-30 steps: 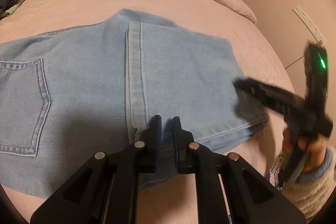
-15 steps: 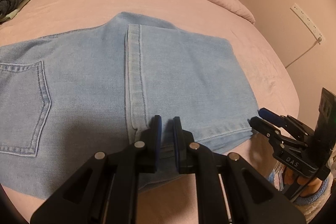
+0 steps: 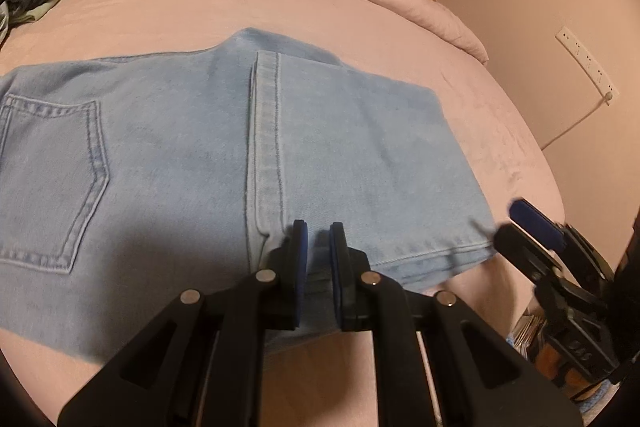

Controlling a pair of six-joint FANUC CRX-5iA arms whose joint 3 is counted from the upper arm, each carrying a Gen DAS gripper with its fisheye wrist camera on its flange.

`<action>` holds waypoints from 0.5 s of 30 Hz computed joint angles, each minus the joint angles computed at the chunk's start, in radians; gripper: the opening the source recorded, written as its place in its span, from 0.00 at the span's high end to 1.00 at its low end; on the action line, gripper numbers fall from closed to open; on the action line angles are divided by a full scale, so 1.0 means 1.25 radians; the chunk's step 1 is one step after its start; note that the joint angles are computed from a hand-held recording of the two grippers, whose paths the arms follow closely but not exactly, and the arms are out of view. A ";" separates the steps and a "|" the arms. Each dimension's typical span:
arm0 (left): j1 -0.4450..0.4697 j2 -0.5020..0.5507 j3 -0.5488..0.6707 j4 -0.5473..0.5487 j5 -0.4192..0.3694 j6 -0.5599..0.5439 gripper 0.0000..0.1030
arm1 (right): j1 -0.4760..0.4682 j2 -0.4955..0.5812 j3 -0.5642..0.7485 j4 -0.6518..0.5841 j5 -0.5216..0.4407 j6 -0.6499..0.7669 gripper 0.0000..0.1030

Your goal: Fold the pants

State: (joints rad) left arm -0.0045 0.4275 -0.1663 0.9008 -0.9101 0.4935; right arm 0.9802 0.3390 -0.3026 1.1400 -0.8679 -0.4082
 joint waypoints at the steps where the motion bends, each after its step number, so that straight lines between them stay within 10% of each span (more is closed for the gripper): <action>1: 0.004 -0.005 -0.004 0.000 -0.005 0.000 0.90 | -0.006 0.007 0.007 0.018 0.010 0.000 0.54; 5: 0.030 -0.030 -0.023 -0.005 -0.024 0.000 0.87 | -0.037 0.037 0.026 0.061 0.069 -0.010 0.54; 8: 0.047 -0.062 -0.049 -0.023 0.022 0.009 0.60 | -0.054 0.067 0.071 -0.082 0.148 0.050 0.54; 15: 0.113 -0.100 -0.108 0.028 0.033 0.008 0.59 | -0.052 0.079 0.099 -0.037 0.142 0.069 0.54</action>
State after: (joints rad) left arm 0.1373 0.3028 -0.3014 0.9359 -0.8688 0.5038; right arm 0.9148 0.4383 -0.1790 1.0941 -0.6910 -0.3225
